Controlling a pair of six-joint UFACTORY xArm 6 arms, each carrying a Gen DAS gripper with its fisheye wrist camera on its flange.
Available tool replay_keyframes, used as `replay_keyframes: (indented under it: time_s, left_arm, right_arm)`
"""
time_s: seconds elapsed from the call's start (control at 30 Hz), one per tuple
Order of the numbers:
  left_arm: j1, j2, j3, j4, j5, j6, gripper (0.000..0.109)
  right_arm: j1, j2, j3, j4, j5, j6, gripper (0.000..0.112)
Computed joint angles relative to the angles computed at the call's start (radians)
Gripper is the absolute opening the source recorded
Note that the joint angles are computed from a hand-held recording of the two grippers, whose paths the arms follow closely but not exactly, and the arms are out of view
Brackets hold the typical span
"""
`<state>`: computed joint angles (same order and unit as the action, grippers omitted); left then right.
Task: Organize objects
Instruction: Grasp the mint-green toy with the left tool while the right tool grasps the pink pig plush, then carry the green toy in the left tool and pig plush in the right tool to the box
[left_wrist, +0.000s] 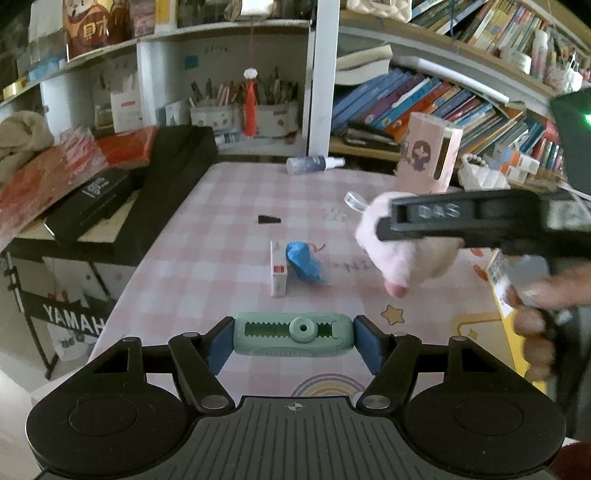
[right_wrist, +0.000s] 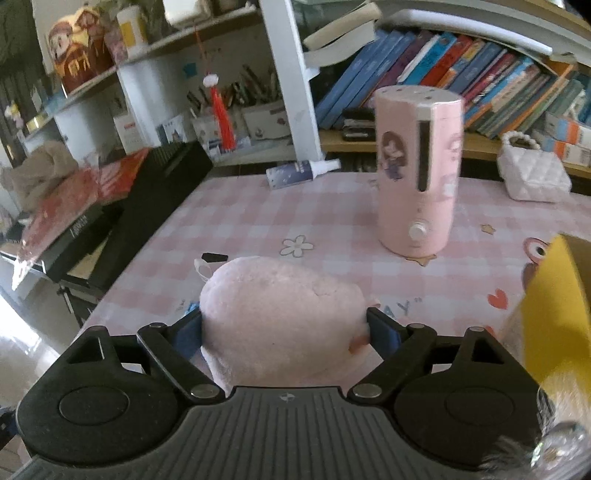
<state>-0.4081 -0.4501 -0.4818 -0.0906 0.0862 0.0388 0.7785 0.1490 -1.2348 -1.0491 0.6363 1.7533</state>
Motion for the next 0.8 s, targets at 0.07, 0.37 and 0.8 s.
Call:
replay_keyframes:
  time_s: [0.07,0.37,0.8]
  left_arm:
    - [-0.002,-0.019,0.012,-0.032,-0.007,0.030,0.069]
    - [-0.023,-0.120,0.066,-0.232,-0.013,0.237,0.069]
    - [0.001,-0.343,0.179,-0.449,0.113,0.488,0.069]
  right_arm:
    - [0.021,-0.033,0.024,-0.005,0.026,0.019,0.088]
    - [0.136,-0.120,0.084,-0.002,0.163,0.047,0.088]
    - [0.306,-0.116,0.051,0.043,0.352,0.110,0.088]
